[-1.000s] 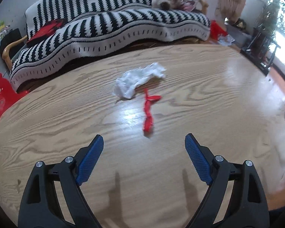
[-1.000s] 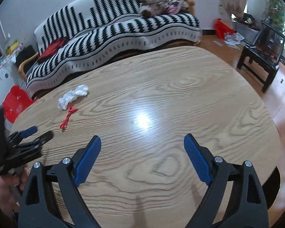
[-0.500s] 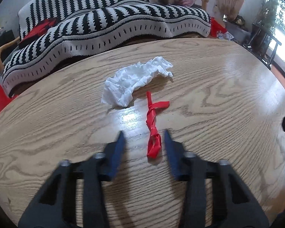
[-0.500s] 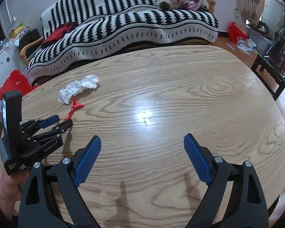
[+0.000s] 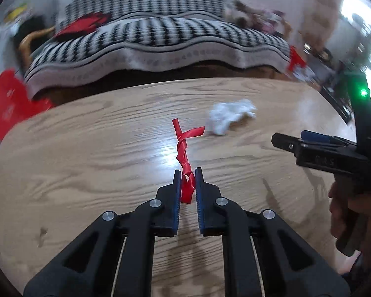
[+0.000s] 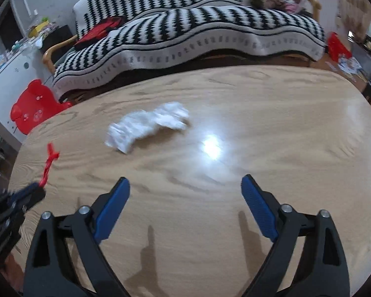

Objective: Collect trash
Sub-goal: 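Grasp the red ribbon with left tool while right tool grasps white tissue, then carry both items over the bin and open both tools to drop them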

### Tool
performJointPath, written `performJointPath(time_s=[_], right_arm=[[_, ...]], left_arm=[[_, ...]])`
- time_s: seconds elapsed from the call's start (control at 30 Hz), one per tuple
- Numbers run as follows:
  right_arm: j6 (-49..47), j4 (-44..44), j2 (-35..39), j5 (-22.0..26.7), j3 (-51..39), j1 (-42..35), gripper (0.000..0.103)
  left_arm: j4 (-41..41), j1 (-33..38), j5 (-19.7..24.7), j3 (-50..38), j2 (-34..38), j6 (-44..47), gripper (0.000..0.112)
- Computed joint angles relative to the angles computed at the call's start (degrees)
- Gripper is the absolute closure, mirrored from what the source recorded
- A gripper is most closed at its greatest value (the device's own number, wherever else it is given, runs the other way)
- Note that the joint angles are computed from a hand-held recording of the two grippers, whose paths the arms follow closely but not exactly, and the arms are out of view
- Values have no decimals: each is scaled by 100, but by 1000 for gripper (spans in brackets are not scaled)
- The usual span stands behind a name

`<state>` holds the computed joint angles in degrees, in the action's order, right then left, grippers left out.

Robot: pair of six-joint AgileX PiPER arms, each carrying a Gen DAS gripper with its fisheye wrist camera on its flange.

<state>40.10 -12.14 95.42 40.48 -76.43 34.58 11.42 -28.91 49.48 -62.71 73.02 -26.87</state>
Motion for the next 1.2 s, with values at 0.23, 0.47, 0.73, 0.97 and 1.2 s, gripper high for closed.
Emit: performJointPath(time_s=[0.23,0.47,0.73,0.97,1.2], right_arm=[[-99,-228,1618,654,-1971,137,10],[-403,-552,2302,903,-2678,165,44],[-308,-283,969,344,-1041,203,94],[770,-970,-1318,511,1206,666,94],[1956,-1599,-4226,2114,2841,1221,94]], left_arm=[[-579,823,-5,57,28,319,102],[-450,631,-5,-107,80,174,102],[-448,363,94,-275,147,10,102],[-218,-637,362,-700,286,-375,102],[244,-2328,524,-1524,948,-1077,102]])
